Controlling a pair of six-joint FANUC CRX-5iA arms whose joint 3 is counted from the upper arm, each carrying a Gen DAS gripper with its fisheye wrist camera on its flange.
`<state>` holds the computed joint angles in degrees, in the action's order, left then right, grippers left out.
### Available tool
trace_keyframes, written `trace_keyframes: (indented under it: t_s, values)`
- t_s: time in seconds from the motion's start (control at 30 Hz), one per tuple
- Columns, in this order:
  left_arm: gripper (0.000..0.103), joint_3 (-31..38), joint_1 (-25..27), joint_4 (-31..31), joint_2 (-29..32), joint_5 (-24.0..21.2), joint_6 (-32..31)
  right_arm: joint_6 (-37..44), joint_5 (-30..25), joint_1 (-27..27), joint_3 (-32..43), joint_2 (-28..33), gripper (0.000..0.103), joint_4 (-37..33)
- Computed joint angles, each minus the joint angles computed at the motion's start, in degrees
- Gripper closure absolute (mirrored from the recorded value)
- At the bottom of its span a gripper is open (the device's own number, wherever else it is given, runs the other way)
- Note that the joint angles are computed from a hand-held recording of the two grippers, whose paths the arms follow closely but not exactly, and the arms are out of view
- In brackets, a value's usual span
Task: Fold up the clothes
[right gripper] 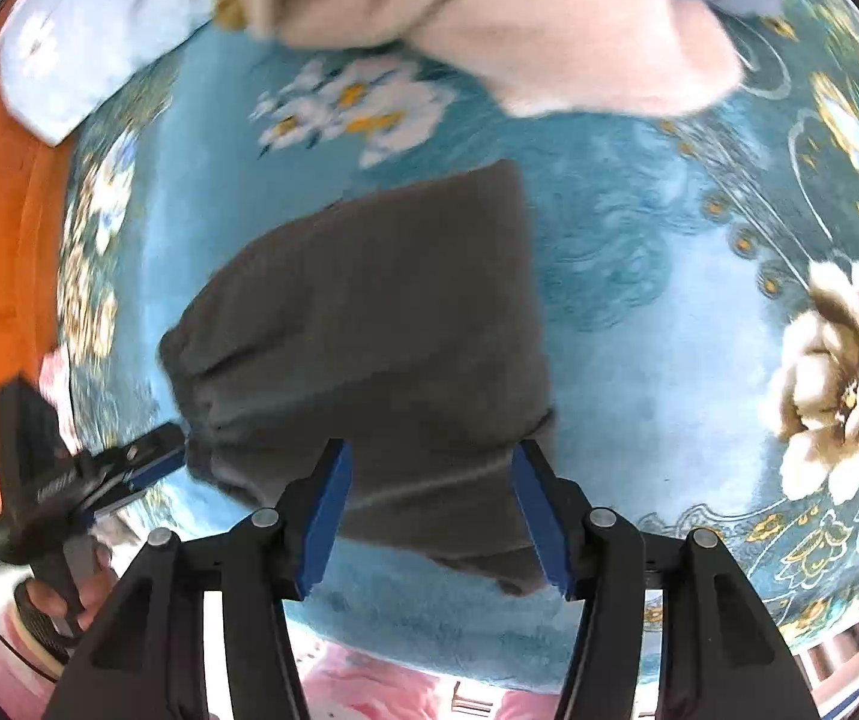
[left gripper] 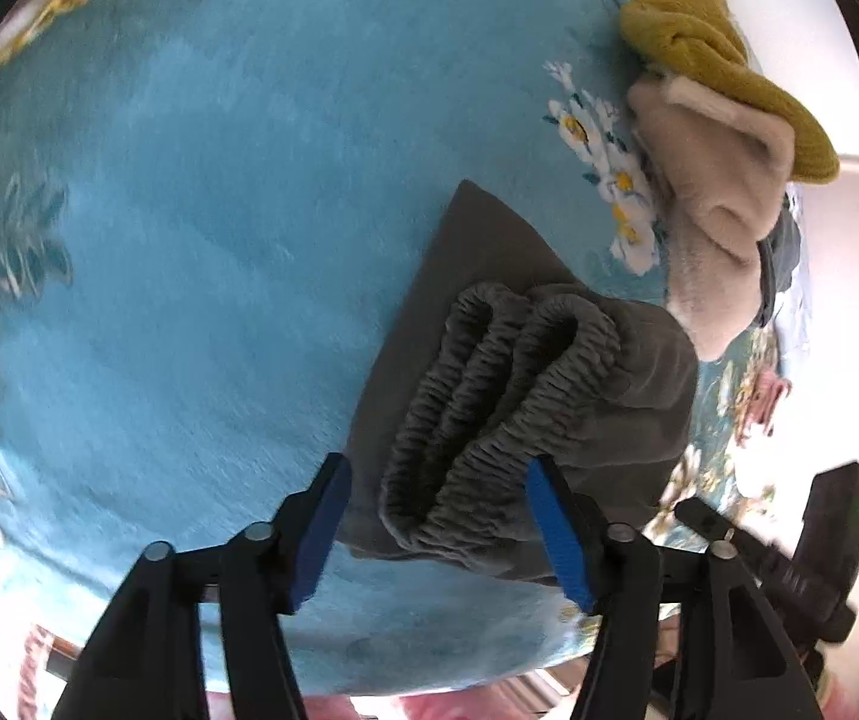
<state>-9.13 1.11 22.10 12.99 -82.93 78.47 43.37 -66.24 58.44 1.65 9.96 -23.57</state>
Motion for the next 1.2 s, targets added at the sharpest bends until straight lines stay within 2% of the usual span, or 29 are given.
trace_keyframes:
  t_s: [0.13,0.2,0.3,0.43,0.6,0.83,0.93,1.0,1.1,1.2]
  values:
    - [0.027,-0.1,-0.3,0.3,2.4,0.6,-1.5,-0.6,1.4,-2.3,-1.4,1.1,0.045,-3.3]
    - [0.023,-1.2,0.0,2.2,3.3,1.8,-2.0,-0.3,2.3,-3.1,-1.8,1.5,0.045,-5.1]
    - [0.023,-4.4,2.1,7.4,4.0,2.6,-2.7,1.4,2.9,-4.6,-2.0,2.0,0.045,-6.8]
    - [0.021,-6.4,3.3,11.4,4.2,1.9,-4.7,4.0,3.4,-6.2,-2.4,2.4,0.044,-9.2]
    - [0.014,-5.9,3.1,11.2,5.4,0.8,-6.7,6.2,3.9,-7.3,-3.0,2.7,0.043,-10.7]
    - [0.013,-8.8,2.7,13.7,4.9,4.6,-4.9,6.3,3.7,-8.2,-3.3,2.7,0.042,-11.2]
    - [0.021,-9.6,2.5,13.7,3.5,5.9,-3.8,5.2,3.2,-8.1,-2.9,2.5,0.042,-10.4]
    - [0.032,-9.5,2.1,13.0,2.6,6.4,-3.4,4.1,2.6,-7.8,-2.3,2.4,0.044,-9.4]
    - [0.044,-8.8,1.1,11.5,1.2,6.7,-3.5,2.7,1.4,-6.9,-1.2,1.9,0.056,-6.9]
    - [0.05,-8.0,0.2,10.4,-0.7,6.2,-3.7,1.9,0.8,-6.8,-0.8,0.8,0.066,-5.5]
